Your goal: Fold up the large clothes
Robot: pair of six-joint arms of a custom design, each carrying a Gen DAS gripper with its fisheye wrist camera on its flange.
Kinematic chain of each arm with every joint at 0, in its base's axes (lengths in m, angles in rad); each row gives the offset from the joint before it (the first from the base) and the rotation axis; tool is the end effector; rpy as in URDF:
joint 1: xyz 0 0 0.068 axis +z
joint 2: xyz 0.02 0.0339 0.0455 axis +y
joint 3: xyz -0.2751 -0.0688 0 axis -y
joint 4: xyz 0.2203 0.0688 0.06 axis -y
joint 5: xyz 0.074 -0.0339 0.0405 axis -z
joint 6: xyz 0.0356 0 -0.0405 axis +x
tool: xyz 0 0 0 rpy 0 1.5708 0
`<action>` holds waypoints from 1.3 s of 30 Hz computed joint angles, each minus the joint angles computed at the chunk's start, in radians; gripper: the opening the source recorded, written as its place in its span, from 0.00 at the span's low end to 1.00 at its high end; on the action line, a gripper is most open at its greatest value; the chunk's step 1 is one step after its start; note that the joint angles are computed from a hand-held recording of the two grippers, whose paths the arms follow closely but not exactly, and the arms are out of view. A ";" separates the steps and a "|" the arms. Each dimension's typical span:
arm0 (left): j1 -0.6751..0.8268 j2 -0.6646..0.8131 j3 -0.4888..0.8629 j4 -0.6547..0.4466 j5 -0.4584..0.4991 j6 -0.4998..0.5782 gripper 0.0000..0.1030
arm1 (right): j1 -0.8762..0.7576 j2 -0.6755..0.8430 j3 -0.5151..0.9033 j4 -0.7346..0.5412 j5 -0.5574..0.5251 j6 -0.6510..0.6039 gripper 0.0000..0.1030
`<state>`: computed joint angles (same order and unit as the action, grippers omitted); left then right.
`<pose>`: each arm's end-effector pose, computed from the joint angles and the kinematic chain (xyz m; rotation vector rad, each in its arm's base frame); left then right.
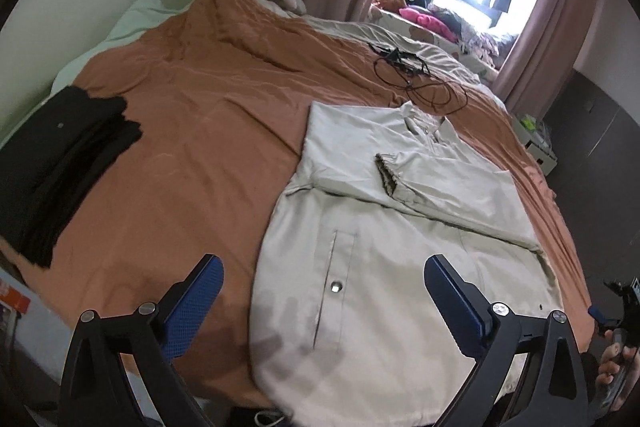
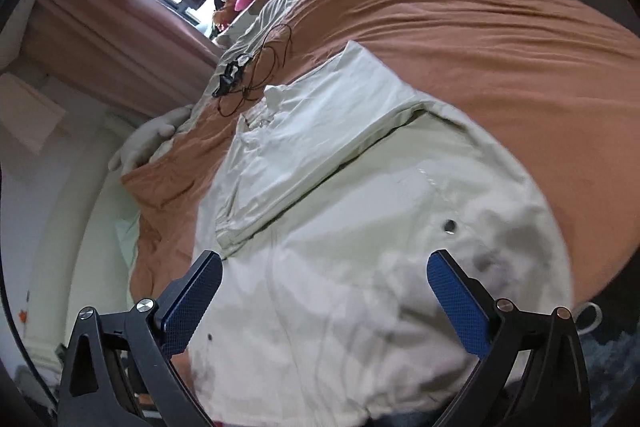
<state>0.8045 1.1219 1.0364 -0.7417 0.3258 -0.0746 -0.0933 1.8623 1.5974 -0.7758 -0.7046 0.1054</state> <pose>0.1456 0.1349 0.3230 -0.8593 2.1794 -0.0336 0.3790 -0.0123 0.2900 -0.0003 2.4864 0.9136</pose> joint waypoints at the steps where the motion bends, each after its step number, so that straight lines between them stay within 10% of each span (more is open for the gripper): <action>1: 0.024 -0.012 -0.015 -0.002 0.018 0.008 0.98 | -0.016 -0.015 -0.019 -0.001 -0.008 -0.015 1.00; 13: 0.329 -0.141 -0.234 -0.057 0.261 0.267 0.84 | -0.205 -0.106 -0.233 0.107 -0.009 -0.231 0.99; 18: 0.403 -0.129 -0.326 -0.027 0.318 0.332 0.65 | -0.276 -0.066 -0.310 0.170 -0.036 -0.297 0.82; 39: 0.250 0.257 -0.458 0.368 0.265 0.203 0.40 | -0.235 0.276 -0.154 0.236 -0.043 -0.281 0.64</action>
